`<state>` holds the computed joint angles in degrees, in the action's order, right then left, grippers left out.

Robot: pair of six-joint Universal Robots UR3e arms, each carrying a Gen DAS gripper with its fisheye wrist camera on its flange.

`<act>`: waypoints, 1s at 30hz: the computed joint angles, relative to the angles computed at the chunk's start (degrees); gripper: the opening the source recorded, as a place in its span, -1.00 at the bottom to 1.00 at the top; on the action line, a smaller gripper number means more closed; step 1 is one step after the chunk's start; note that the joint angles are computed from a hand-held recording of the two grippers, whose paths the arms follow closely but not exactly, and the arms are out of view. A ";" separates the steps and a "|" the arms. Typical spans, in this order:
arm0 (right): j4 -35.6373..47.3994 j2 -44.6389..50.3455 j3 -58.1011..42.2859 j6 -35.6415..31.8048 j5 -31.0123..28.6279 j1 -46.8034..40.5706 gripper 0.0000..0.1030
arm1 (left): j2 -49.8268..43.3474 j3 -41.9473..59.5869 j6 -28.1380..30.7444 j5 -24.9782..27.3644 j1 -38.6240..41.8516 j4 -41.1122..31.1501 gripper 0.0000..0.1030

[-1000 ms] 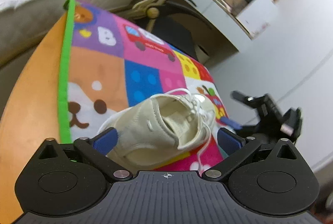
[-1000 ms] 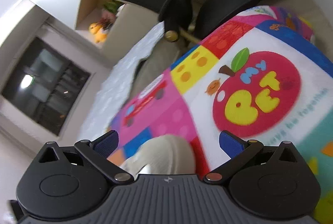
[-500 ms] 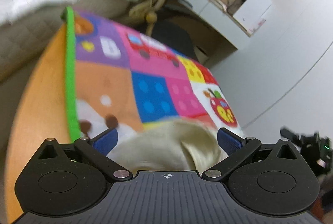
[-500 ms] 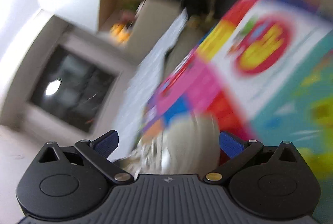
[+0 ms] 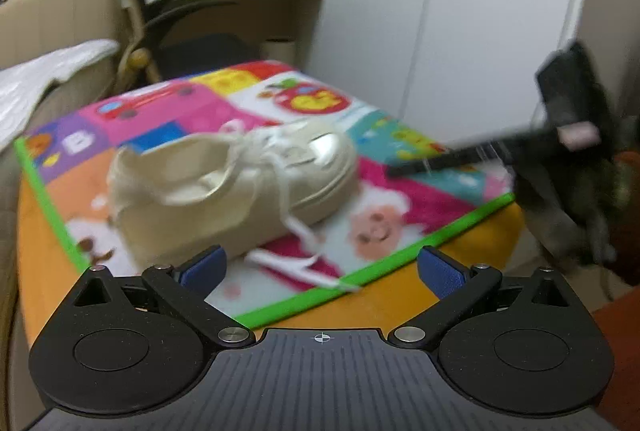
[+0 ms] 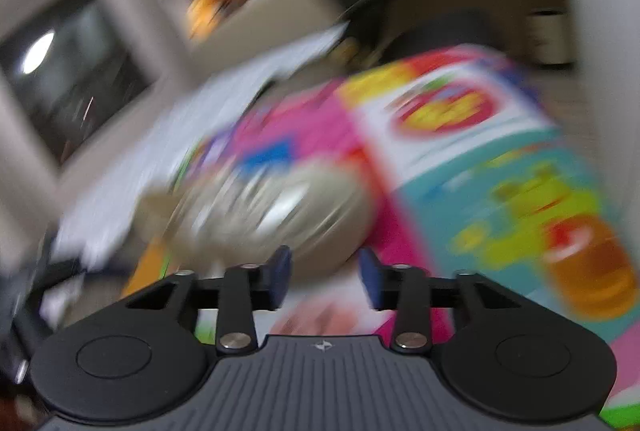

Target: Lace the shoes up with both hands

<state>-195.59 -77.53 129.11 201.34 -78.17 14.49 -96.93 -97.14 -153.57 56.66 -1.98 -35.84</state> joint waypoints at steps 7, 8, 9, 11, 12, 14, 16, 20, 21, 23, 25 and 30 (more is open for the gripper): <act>6.92 10.14 -13.10 -7.74 -4.52 13.10 -0.40 | 5.08 -7.35 -9.33 1.73 6.02 12.12 1.00; 6.25 11.54 -14.37 -8.67 -6.52 14.40 -0.40 | 5.79 -8.33 -8.98 2.79 6.21 13.76 1.00; 6.38 12.56 -15.72 -9.70 -8.77 15.77 -0.49 | 6.27 -9.34 -8.45 3.69 6.11 15.42 1.00; 9.28 13.25 -18.49 -12.12 -13.94 18.26 -1.00 | 7.50 -10.79 -7.19 4.35 6.41 16.97 1.00; 10.43 12.63 -18.69 -13.33 -15.02 18.68 -0.99 | 8.00 -11.42 -6.70 4.24 6.47 17.37 1.00; 9.95 11.51 -17.79 -15.70 -18.72 19.17 -1.00 | 8.67 -12.53 -5.60 3.89 6.50 17.88 1.00; 8.23 7.09 -14.67 -15.25 -21.87 17.68 -1.00 | 8.36 -13.03 -4.75 4.34 6.07 18.57 1.00; 4.07 -7.03 -7.45 -11.29 -27.62 11.87 -1.00 | 6.17 -12.83 -5.02 5.01 4.81 20.35 1.00; 2.85 -10.87 -5.80 -10.34 -28.52 10.18 -1.00 | 5.10 -12.27 -5.31 4.92 4.39 20.73 1.00; 0.83 -18.28 -2.62 -8.01 -29.31 6.95 -1.00 | 3.29 -11.28 -5.68 5.11 3.43 21.13 1.00; 0.60 -22.95 -0.08 -6.32 -27.59 4.31 -0.91 | 1.66 -10.21 -5.90 5.91 2.28 21.01 1.00; 5.46 -18.75 3.01 -5.27 -14.15 3.86 -0.82 | 0.44 -9.70 -4.34 5.78 0.99 19.67 1.00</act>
<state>-190.13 -96.29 132.13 196.08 -92.32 18.35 -96.50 -106.84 -157.90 62.44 -0.99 -16.17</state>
